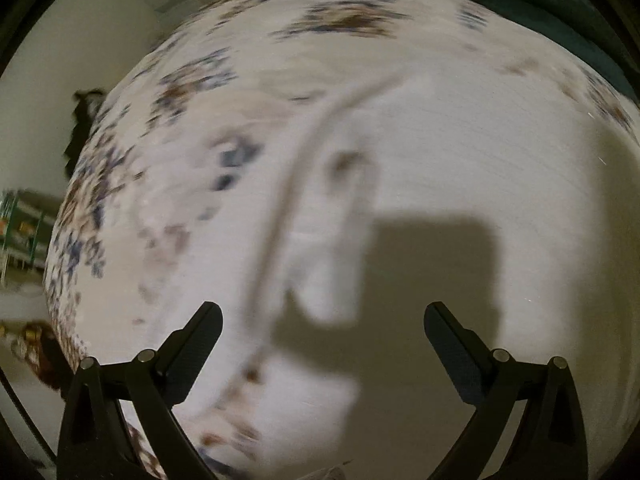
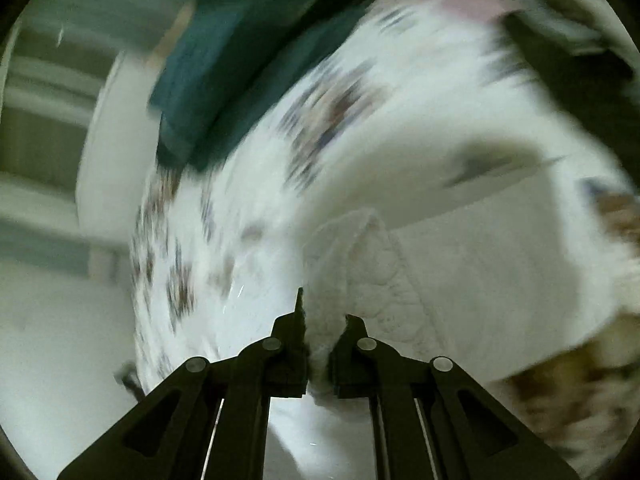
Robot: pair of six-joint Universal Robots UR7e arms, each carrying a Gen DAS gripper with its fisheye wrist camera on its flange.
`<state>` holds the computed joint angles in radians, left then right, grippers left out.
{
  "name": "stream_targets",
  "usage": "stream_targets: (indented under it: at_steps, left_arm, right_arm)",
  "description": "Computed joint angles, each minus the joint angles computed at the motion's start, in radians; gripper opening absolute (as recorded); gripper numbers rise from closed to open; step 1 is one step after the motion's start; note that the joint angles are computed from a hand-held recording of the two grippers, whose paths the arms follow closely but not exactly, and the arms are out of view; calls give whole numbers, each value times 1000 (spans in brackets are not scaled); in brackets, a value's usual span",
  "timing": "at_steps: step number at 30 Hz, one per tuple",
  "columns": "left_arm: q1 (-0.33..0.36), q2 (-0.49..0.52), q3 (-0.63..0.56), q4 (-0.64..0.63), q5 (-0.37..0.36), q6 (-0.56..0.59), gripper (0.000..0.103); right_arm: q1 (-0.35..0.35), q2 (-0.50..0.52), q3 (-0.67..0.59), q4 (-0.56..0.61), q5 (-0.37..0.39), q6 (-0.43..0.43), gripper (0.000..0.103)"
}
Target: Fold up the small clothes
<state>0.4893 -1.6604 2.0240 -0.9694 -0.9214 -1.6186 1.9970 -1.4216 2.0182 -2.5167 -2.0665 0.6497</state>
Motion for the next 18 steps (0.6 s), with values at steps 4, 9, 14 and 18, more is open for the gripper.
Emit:
stream_targets:
  at_steps: [4, 9, 14, 18]
  left_arm:
    - [36, -103, -14, 124, 31, -59, 103]
    - [58, -193, -19, 204, 59, -77, 103]
    - [91, -266, -14, 225, 67, -52, 103]
    - [80, -325, -16, 249, 48, -50, 103]
  right_arm:
    - [64, 369, -196, 7, 13, -50, 8]
    - [159, 726, -465, 138, 70, -119, 7]
    - [189, 873, -586, 285, -5, -86, 8]
    - [178, 824, -560, 287, 101, -40, 36]
